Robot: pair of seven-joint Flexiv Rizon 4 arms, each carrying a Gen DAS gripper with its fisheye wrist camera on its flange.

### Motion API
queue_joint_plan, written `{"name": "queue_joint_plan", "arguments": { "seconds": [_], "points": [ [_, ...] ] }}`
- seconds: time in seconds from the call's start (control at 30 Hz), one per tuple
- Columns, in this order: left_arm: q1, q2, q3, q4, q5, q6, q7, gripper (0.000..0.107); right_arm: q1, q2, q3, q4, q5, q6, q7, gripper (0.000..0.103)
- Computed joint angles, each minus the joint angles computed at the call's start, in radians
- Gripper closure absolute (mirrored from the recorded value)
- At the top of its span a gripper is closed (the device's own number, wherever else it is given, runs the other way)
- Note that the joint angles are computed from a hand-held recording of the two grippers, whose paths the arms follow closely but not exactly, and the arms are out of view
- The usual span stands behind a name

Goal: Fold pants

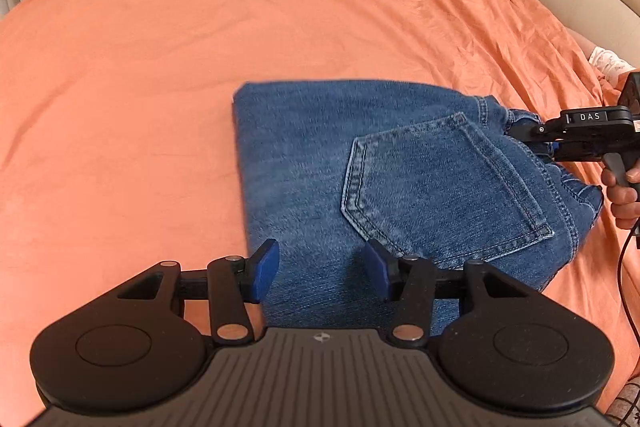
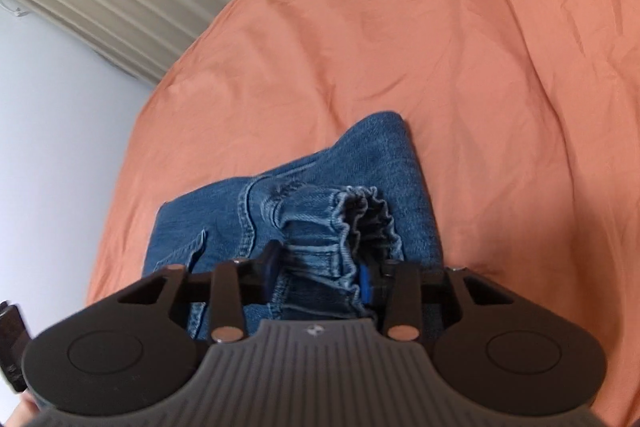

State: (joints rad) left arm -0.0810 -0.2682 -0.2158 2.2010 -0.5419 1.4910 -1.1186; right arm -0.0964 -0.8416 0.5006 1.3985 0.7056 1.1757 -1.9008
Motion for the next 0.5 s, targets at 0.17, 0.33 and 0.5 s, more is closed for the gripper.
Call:
{"name": "queue_joint_plan", "arguments": {
  "seconds": [0.17,0.33,0.5],
  "points": [
    [0.092,0.012,-0.141,0.046,-0.166,0.097,0.111,0.049,0.017,0.092,0.014,0.051,-0.034,0.069,-0.066,0.090],
    [0.185,-0.027,-0.263,0.025,-0.200,0.210,0.109,0.049,0.038,0.153,0.024,0.031,-0.042,0.098,-0.110,0.091],
    [0.180,-0.084,-0.243,-0.053,-0.122,0.248,0.071,0.050,0.194,0.139,-0.207,0.037,-0.225,0.066,0.216,0.092]
  ]
}}
